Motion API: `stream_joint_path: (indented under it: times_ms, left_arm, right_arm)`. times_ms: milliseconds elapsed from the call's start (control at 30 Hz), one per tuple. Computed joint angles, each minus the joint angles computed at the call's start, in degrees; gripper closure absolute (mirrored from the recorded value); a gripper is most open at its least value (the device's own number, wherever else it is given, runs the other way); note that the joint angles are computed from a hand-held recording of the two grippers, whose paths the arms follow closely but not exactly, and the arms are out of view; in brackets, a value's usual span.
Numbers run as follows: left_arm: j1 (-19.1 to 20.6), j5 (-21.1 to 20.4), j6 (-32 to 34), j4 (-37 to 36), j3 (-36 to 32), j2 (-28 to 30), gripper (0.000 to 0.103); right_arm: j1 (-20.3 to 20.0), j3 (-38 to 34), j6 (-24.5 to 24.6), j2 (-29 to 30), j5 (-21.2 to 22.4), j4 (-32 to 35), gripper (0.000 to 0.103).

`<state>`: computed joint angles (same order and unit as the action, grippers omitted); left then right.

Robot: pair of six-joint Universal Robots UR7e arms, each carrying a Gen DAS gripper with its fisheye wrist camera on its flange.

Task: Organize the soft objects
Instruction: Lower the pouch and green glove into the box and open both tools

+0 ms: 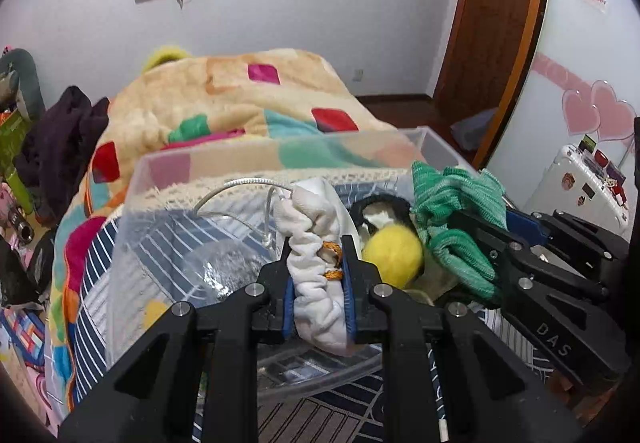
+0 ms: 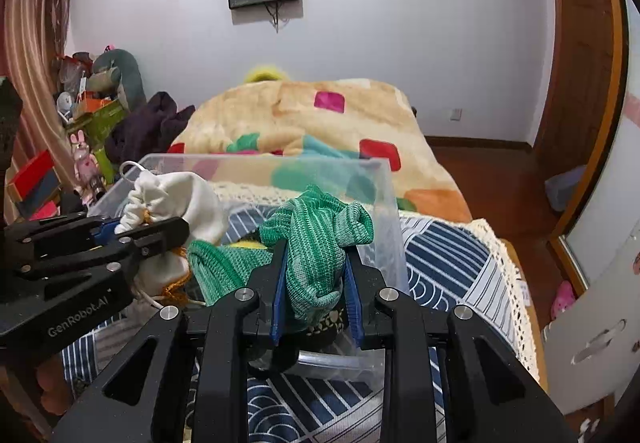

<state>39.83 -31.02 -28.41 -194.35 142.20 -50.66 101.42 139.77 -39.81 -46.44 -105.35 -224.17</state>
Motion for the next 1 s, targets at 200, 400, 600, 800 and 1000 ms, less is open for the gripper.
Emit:
stream_joint_path:
  times_ms: [200,400,600,800,1000]
  left_arm:
    - [-0.57,-0.43,-1.52,1.26,1.07,-1.10,0.080]
    - [-3.22,0.80,-4.03,2.30,3.29,-2.65,0.062]
    - [-9.79,6.90,-11.09,6.86,7.39,-4.84,0.041]
    - [-17.09,9.77,-23.56,18.73,11.99,-11.22,0.029]
    - [-23.98,9.07,-41.72,39.56,16.11,-21.45,0.010]
  right_arm:
    - [-0.23,0.41,0.19,-1.33,-0.17,1.76,0.077]
    - [0.12,0.51,0.52,-1.74,-1.64,1.46,0.065]
    - [0.98,2.33,-1.09,-1.97,-2.22,-3.05,0.048]
    - [2.58,5.14,-2.84,-2.22,-1.28,-9.61,0.029]
    - [2.91,8.61,-3.10,-2.89,1.94,-14.21,0.016]
